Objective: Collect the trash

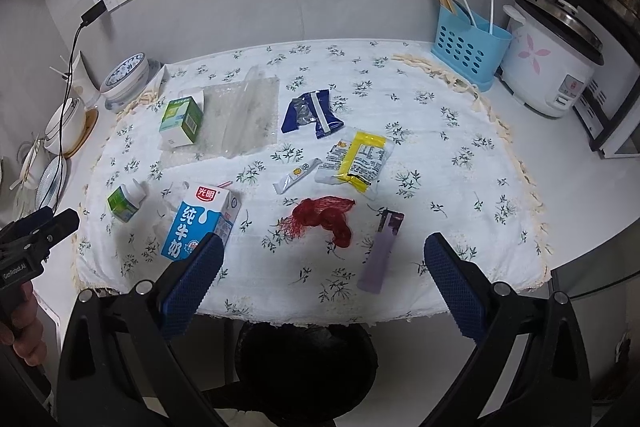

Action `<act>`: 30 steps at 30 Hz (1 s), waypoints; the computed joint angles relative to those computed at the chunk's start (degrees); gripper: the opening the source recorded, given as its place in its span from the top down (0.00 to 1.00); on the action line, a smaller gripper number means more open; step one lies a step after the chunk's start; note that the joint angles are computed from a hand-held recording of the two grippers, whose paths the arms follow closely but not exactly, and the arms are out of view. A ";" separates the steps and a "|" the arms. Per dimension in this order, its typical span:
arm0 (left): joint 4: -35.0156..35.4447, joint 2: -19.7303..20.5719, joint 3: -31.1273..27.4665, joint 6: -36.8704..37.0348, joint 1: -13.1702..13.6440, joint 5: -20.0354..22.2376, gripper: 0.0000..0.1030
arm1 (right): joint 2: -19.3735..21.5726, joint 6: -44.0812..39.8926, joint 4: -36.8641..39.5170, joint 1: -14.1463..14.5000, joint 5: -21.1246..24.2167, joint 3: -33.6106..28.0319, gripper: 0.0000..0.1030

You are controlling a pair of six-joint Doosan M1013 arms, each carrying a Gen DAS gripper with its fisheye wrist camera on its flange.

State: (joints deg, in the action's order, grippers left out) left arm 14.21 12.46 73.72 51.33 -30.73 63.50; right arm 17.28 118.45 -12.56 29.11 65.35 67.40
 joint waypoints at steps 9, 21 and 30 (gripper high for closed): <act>0.92 -0.33 0.41 -0.51 -0.22 0.22 0.06 | -0.15 -0.51 0.61 0.19 0.03 0.15 0.06; 1.63 -0.49 0.39 -0.64 -0.51 1.40 0.06 | -0.29 -0.87 0.22 0.42 -0.19 0.19 0.06; 1.69 -0.23 0.02 -0.74 -0.47 2.68 0.06 | -0.43 -0.89 0.27 0.29 -0.29 0.45 0.06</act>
State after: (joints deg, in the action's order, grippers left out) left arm 15.90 12.23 73.74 50.60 -31.19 66.18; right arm 16.85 117.55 -12.28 29.41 65.06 67.86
